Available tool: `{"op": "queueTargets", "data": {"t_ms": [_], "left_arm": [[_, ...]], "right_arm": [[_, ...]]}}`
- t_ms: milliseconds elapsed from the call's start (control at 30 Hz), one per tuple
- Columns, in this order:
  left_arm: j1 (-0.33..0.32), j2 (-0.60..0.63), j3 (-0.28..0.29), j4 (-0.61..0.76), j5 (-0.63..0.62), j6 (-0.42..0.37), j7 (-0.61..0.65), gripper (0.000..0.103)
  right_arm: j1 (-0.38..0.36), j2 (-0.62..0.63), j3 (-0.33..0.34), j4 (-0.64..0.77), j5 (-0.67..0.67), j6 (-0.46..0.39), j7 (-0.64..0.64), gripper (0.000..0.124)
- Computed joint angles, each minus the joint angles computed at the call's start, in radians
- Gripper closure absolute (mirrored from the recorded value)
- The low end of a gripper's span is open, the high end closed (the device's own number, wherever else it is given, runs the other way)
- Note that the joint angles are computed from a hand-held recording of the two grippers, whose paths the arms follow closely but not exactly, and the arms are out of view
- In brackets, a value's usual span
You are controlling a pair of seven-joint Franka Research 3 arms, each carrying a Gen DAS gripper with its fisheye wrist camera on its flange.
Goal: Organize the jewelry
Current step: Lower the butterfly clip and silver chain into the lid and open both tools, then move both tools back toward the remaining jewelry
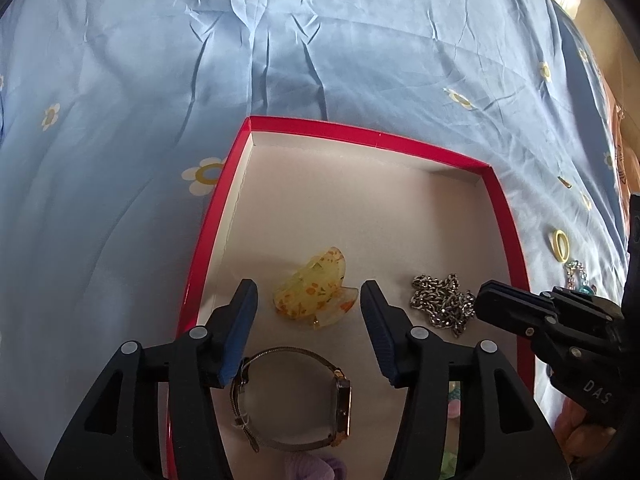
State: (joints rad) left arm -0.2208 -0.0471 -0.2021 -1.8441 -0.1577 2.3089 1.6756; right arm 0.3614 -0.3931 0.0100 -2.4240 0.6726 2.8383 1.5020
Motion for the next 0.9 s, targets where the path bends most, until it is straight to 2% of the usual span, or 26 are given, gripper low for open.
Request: {"op": "queueTargets", "data": {"t_ms": [100, 233, 433, 600, 900], "left_arm": [[0.0, -0.021, 0.0, -0.014, -0.002, 0.01, -0.006, 0.044], [-0.005, -0.072, 0.01, -0.05, -0.034, 0.036, -0.01, 0.04], [-0.028, -0.162, 0.035, -0.123, -0.119, 0.056, -0.016, 0.039], [-0.062, -0.23, 0.05, -0.183, -0.17, 0.054, -0.016, 0.039], [-0.138, -0.303, 0.054, -0.235, -0.218, 0.036, 0.014, 0.039]], "right_arm": [[0.008, -0.028, -0.004, -0.017, 0.017, 0.016, -0.004, 0.107], [0.006, -0.085, 0.0, -0.051, 0.012, 0.043, 0.012, 0.088], [-0.035, -0.209, 0.027, -0.136, -0.043, 0.053, 0.094, 0.083], [-0.118, -0.343, 0.059, -0.233, -0.127, 0.01, 0.204, 0.081], [-0.238, -0.591, 0.066, -0.374, -0.254, -0.12, 0.35, 0.078]]}}
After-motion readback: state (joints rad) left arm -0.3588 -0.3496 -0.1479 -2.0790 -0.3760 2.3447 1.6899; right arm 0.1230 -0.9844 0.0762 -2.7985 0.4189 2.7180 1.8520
